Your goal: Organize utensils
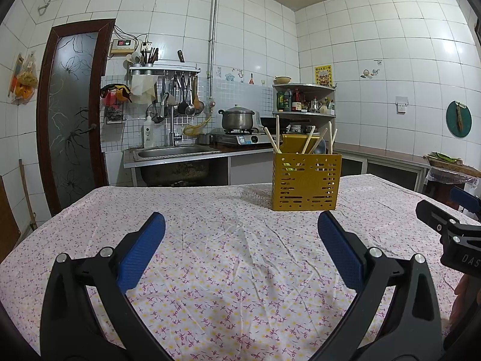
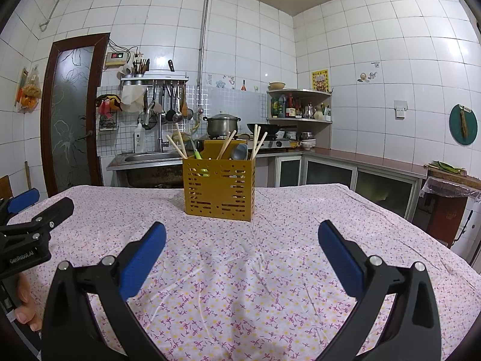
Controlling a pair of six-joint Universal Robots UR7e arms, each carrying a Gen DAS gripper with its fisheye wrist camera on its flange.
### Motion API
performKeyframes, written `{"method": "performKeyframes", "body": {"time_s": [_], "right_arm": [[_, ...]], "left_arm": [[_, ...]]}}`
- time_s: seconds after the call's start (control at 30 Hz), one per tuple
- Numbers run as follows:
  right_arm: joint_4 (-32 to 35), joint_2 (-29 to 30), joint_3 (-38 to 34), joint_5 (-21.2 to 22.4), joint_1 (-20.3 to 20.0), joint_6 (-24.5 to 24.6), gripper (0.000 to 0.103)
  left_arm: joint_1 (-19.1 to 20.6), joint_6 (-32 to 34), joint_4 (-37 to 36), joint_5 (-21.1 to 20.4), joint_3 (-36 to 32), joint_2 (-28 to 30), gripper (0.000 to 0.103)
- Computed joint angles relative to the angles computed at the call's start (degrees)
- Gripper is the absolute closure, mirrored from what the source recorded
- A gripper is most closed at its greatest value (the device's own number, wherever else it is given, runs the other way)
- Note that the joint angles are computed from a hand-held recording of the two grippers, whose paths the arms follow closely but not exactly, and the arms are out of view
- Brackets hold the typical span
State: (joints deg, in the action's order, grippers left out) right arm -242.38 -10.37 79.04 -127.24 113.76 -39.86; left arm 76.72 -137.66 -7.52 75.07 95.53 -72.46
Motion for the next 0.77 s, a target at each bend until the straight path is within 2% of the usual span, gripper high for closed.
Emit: {"method": "performKeyframes", "body": {"time_s": [0.77], "right_arm": [[-0.12, -0.09, 0.11, 0.13, -0.05, -0.21, 0.004]], "left_arm": [[-0.24, -0.46, 1.97, 0.15, -0.96, 0.57, 0.005]]}}
